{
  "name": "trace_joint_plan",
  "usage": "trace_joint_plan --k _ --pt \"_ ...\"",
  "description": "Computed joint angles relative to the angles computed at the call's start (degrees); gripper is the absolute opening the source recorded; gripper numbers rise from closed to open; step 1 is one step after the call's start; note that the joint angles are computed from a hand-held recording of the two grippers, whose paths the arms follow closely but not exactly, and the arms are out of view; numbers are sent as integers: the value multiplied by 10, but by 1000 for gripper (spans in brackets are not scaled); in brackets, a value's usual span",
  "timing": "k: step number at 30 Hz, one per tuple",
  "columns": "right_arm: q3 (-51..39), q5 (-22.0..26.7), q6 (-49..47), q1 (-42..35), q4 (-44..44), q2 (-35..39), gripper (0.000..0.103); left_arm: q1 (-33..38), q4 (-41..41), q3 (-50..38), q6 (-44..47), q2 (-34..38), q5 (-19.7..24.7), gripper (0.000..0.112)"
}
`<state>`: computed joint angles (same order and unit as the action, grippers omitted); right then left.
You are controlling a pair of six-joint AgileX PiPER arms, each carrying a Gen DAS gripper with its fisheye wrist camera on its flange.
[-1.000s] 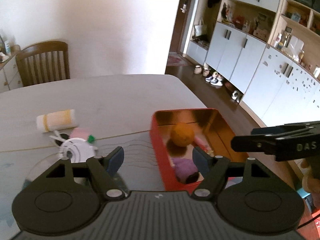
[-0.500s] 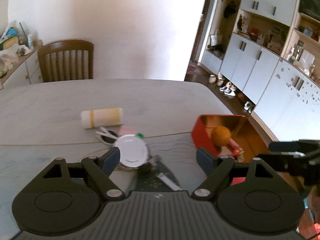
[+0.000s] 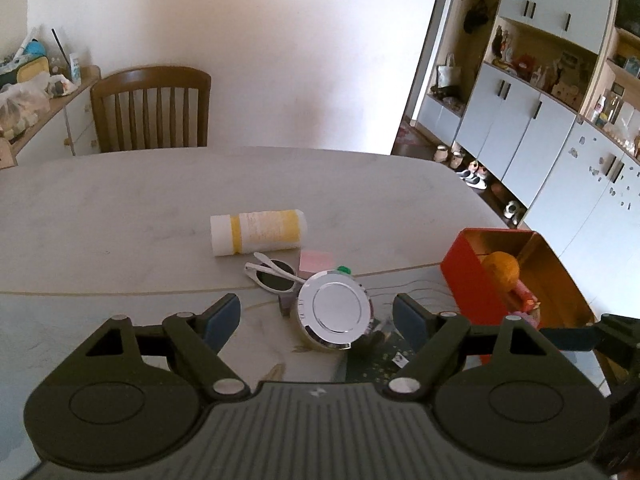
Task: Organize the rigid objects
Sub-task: 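Withdraw both grippers from the tin toward the silver compact, then grasp the silver compact with the left gripper while the right grasps the nail clipper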
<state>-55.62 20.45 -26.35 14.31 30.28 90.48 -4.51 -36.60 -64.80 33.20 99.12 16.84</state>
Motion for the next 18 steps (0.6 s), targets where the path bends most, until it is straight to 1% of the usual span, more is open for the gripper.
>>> trace_joint_plan --k 3,4,7,9,13,16,18 --pt "-9 -11 30 16 -43 25 96 -2 -6 -11 12 23 -4 83" --pt "-11 -13 35 19 -53 33 93 -4 -7 -15 14 31 -7 83" --pt "-20 -15 58 30 -92 58 87 -12 21 -37 -13 61 -5 83" --pt "-24 -17 58 32 -101 70 84 -20 49 -56 -43 82 -5 83" --pt "-37 -16 50 30 -109 93 79 -43 148 -100 -149 125 -11 83" --pt "-49 -14 45 29 -113 112 74 -59 210 -134 -213 155 -6 83" --pt "-57 -14 43 28 -116 125 72 -67 232 -151 -235 173 -3 83"
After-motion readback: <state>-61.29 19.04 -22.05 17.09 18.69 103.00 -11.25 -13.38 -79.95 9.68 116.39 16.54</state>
